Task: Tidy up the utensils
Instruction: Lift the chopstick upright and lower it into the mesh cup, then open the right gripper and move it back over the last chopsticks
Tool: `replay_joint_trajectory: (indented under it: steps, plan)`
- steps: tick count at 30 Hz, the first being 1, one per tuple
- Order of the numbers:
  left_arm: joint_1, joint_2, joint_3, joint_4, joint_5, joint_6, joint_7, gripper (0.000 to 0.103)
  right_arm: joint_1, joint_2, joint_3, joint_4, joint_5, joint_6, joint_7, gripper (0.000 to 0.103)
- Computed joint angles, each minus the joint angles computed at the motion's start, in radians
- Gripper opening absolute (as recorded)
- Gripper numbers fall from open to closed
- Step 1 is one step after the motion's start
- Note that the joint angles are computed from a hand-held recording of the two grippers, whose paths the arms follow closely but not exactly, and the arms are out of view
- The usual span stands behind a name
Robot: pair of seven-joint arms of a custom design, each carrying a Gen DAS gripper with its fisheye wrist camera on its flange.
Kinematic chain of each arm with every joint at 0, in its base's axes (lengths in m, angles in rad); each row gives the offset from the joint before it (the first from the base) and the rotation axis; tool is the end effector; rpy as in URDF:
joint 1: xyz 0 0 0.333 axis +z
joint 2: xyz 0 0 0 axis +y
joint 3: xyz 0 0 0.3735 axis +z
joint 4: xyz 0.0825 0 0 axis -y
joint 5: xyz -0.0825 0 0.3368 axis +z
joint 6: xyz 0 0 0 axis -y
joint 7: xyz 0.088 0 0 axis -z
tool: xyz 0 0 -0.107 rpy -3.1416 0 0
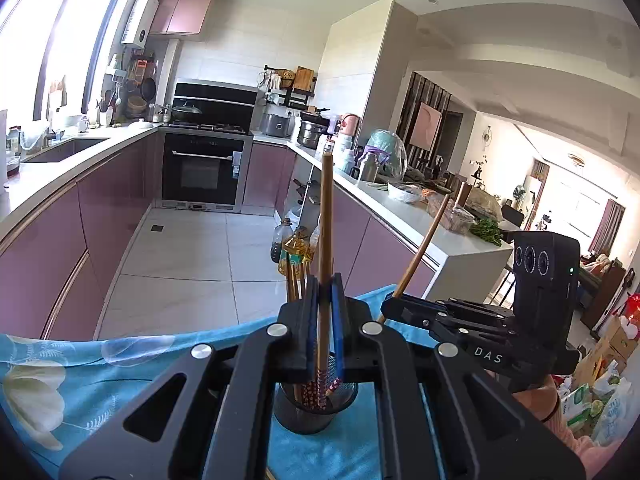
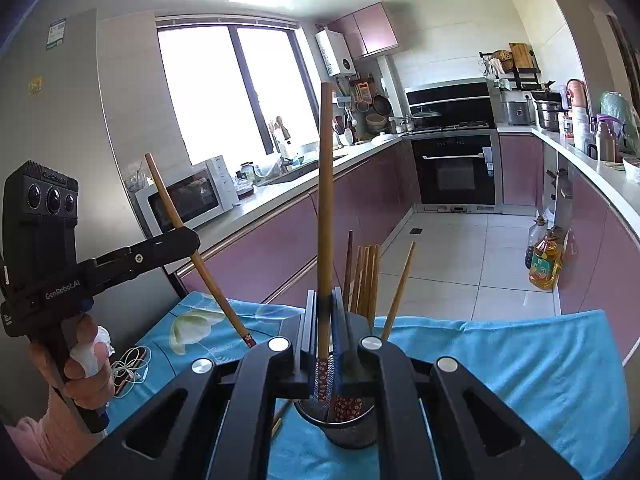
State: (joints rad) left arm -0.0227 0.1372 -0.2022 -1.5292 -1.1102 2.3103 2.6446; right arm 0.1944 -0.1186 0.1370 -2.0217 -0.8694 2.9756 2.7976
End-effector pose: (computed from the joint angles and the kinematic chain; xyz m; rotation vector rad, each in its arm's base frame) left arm 0.5939 -0.1419 0.7219 -0.9707 2.2843 -1.6653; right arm 0.4648 0.2213 0.6833 -1.3901 1.5426 -0.6928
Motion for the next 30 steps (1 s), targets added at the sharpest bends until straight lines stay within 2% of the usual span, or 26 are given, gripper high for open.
replay_joint_trajectory:
  steps: [8,13,14,20,27,30]
  plan:
    - [-0.03,0.042,-0.013,0.011,0.128,0.041,-0.053,0.007,0.028,0.03,-0.026,-0.005,0.116,-0.01,-0.108,0.006]
    - [-0.049,0.066,-0.019,0.018,0.251,0.032,-0.088,0.007,0.07,0.064,-0.049,-0.009,0.325,-0.03,-0.301,0.006]
    - [-0.054,0.075,-0.019,0.026,0.282,0.029,-0.105,0.007,0.069,0.064,-0.048,-0.009,0.325,-0.03,-0.301,0.006]
    - [-0.079,0.146,-0.026,0.097,0.43,0.004,-0.211,0.007,0.092,0.109,-0.057,0.0,0.514,-0.067,-0.459,0.006]
    - [-0.074,0.198,-0.046,0.141,0.476,0.008,-0.257,0.007,0.091,0.122,-0.063,0.008,0.531,-0.08,-0.46,0.007]
    - [-0.076,0.211,-0.051,0.154,0.491,0.011,-0.277,0.008,0.09,0.12,-0.065,0.011,0.497,-0.083,-0.424,0.009]
